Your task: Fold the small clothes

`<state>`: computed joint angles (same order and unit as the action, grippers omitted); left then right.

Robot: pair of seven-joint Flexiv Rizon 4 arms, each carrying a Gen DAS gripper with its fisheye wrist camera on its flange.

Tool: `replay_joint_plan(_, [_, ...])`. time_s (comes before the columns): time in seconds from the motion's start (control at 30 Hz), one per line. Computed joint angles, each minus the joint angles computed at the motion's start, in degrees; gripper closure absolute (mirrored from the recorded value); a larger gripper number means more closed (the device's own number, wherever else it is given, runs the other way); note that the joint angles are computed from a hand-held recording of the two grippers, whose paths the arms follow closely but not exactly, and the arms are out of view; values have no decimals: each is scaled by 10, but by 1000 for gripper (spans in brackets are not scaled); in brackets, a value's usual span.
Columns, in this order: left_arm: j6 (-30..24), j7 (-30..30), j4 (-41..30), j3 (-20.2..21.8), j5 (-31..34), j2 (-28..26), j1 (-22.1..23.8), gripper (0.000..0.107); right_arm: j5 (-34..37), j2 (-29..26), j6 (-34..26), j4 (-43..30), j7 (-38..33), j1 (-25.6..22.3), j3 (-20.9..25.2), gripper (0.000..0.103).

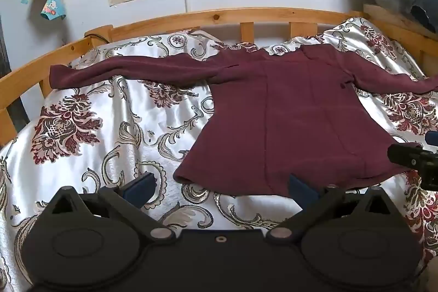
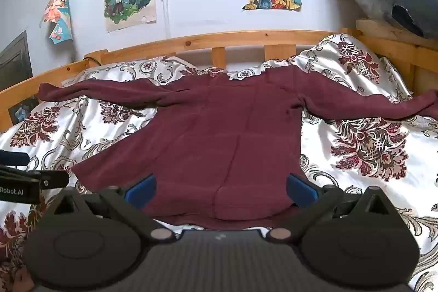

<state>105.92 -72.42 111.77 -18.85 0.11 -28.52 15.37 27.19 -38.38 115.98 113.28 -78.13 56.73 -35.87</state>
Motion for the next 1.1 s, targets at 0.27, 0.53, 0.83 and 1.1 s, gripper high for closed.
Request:
replay_joint_plan(0.27, [-8, 15, 3, -37, 7, 0, 37, 5, 5, -1, 8, -3, -6, -5, 8, 0])
replay_joint_plan(0.53, [-5, 5, 3, -11, -2, 2, 10, 5, 9, 1, 3, -5, -6, -3, 7, 0])
replay_joint_plan(0.83, [-1, 7, 2, -9, 4, 1, 10, 5, 8, 1, 3, -5, -8, -7, 10, 0])
replay_joint_plan(1.1, [0, 6, 2, -8, 5, 3, 9, 5, 7, 1, 3, -5, -7, -8, 11, 0])
